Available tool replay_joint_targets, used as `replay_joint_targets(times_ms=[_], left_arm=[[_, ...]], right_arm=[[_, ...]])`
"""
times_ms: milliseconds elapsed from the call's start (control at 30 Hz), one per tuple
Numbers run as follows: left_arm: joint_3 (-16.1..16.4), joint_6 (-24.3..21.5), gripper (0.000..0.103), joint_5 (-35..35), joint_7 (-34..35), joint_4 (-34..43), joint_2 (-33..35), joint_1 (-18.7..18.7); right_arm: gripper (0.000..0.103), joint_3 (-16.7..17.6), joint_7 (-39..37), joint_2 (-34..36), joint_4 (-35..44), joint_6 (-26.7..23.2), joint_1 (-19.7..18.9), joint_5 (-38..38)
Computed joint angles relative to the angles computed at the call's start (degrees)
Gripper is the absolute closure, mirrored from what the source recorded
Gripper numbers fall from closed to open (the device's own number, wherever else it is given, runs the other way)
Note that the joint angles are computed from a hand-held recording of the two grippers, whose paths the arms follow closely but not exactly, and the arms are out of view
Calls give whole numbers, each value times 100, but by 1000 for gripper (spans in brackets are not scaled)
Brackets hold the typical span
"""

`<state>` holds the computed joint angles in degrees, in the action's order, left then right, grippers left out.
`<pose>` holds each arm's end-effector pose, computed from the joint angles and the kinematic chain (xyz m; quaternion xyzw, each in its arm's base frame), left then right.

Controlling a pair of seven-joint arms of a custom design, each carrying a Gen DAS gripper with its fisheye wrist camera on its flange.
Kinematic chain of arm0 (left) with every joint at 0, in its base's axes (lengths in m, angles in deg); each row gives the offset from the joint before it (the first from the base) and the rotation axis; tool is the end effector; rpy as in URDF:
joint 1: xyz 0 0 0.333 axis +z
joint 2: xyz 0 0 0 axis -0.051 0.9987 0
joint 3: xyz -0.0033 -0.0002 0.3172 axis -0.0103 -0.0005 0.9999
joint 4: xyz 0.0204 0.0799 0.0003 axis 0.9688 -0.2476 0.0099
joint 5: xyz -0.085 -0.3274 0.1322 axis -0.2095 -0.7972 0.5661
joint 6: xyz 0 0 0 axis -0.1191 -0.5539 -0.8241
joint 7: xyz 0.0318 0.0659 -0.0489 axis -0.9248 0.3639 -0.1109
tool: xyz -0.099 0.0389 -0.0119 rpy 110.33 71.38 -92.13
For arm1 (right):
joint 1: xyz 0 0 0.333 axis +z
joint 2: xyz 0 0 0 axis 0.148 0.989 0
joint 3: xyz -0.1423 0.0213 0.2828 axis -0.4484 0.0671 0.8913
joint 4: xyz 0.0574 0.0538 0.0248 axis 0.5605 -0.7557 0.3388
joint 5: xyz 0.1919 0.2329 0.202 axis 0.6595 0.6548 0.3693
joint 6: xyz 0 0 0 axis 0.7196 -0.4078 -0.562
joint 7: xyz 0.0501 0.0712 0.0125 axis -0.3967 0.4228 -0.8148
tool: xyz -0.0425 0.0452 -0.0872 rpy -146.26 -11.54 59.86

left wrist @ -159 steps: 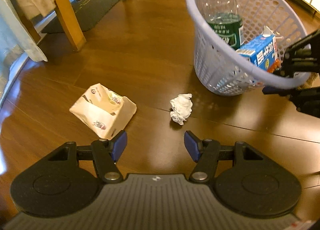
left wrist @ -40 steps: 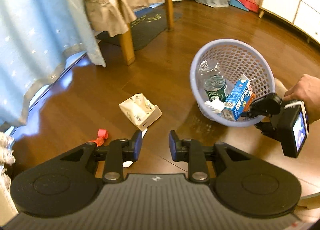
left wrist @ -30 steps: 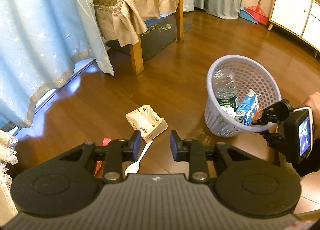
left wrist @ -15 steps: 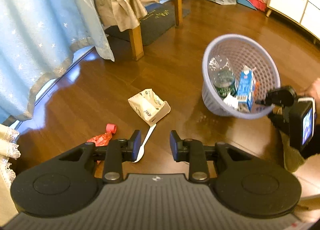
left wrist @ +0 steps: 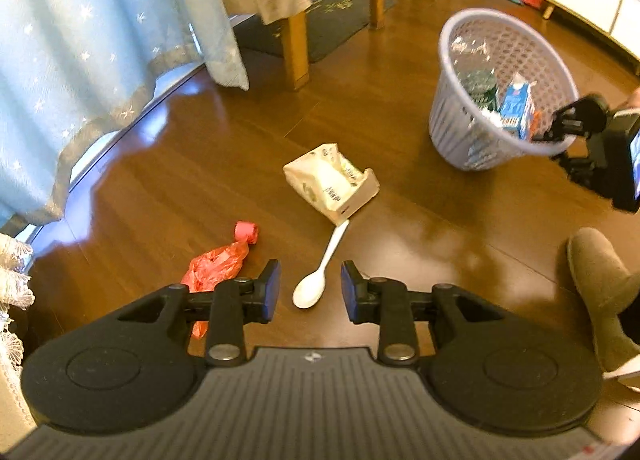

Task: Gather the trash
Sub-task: 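Move the left tool toward the white spoon and red bag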

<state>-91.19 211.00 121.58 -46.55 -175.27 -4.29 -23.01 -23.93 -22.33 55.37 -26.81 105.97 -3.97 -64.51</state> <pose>0.4170 -0.3203 0.5023 -0.7160 0.6413 -0.1463 0.2337 0.6366 0.1105 0.3481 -0.8792 -0.3136 -0.3584 0.0153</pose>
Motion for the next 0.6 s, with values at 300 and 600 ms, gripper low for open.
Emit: replay_joint_targets(times_ms=[300,600], left_arm=[[274,949,63,512,-267,-220,625,160],[674,1866,53,1360,-762,-448,1457,66]], right_arm=[[93,-820,217,536,1169,-441,1087,-191],[93,-929,409,623,1325,-430,1303,-71]])
